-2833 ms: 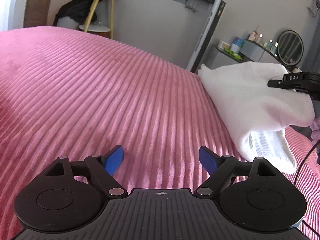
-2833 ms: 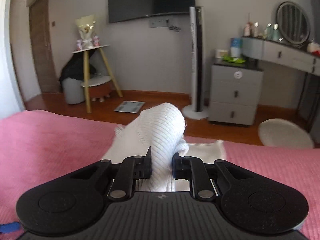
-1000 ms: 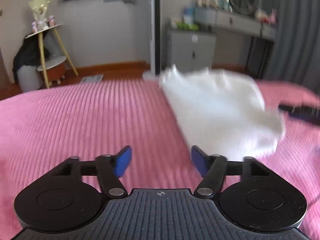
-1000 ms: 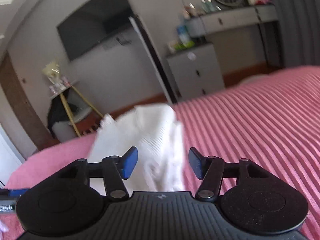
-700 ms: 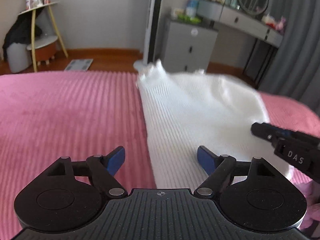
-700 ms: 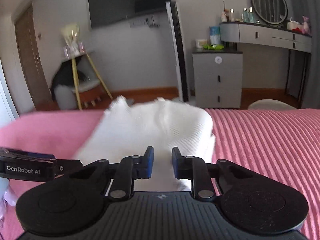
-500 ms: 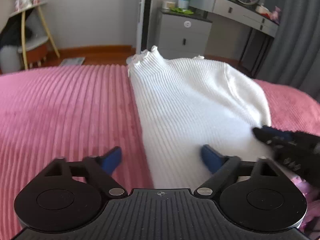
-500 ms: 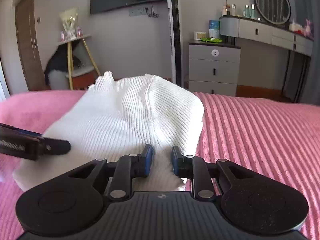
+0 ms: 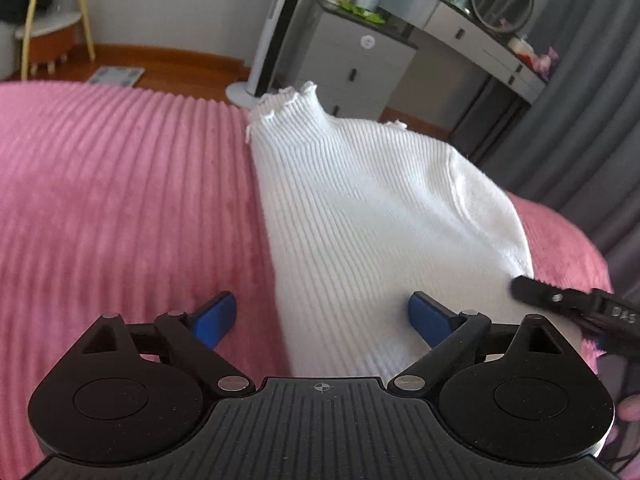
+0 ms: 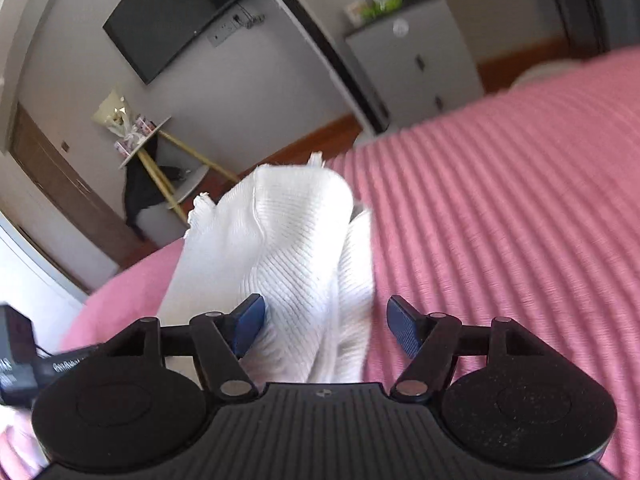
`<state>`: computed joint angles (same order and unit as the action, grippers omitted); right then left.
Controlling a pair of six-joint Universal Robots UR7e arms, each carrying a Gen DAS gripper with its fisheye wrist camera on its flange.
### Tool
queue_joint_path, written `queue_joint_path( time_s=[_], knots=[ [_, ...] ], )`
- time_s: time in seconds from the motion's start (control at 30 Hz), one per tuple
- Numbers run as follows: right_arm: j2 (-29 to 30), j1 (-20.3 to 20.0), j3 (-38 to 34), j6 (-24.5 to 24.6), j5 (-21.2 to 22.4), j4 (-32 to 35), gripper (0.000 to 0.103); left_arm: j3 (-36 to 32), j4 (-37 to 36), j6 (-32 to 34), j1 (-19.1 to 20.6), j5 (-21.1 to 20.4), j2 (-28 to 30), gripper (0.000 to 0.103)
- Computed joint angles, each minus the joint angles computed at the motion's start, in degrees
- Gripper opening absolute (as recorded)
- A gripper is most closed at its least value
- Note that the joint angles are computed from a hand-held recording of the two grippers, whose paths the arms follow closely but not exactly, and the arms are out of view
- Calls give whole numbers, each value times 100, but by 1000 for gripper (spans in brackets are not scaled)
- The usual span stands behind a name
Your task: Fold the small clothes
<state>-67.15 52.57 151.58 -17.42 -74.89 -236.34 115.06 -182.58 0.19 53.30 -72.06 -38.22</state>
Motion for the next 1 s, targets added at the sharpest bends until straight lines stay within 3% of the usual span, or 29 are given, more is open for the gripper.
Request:
queue_joint_path(
  time_s=[0.07,0.1,0.17,0.33,0.37,0.43,0.53,0.63,0.73,0.83,1.0],
  knots=[
    [-44,-44,-136,36,184,379,60,-69,-4,-31,16,-79,52,93],
    [4,-37,-189,-28,229,401,51,-93,24,-19,19,-138,65,87],
    [85,-45,-251,-54,324,408,50,-180,109,13,11,-211,109,79],
    [103,-152,-354,267,584,590,53,-172,50,-81,-96,-94,172,75],
    [157,-139,-354,306,574,501,50,-146,4,-71,-95,-117,166,71],
    [216,-2,-336,211,381,344,44,-101,-58,2,-123,-144,133,51],
    [209,233,-258,167,125,115,38,22,-95,191,-256,5,-1,40],
    [215,535,-177,185,108,-81,37,156,-5,312,-422,162,-194,37],
    [327,1012,-130,111,-183,-238,36,373,32,414,-573,356,-455,37],
    [708,1372,-41,45,-366,-674,35,654,117,465,-657,597,-835,37],
    [1675,1223,301,385,209,-1751,35,1555,215,172,-701,867,-1839,37]
  ],
)
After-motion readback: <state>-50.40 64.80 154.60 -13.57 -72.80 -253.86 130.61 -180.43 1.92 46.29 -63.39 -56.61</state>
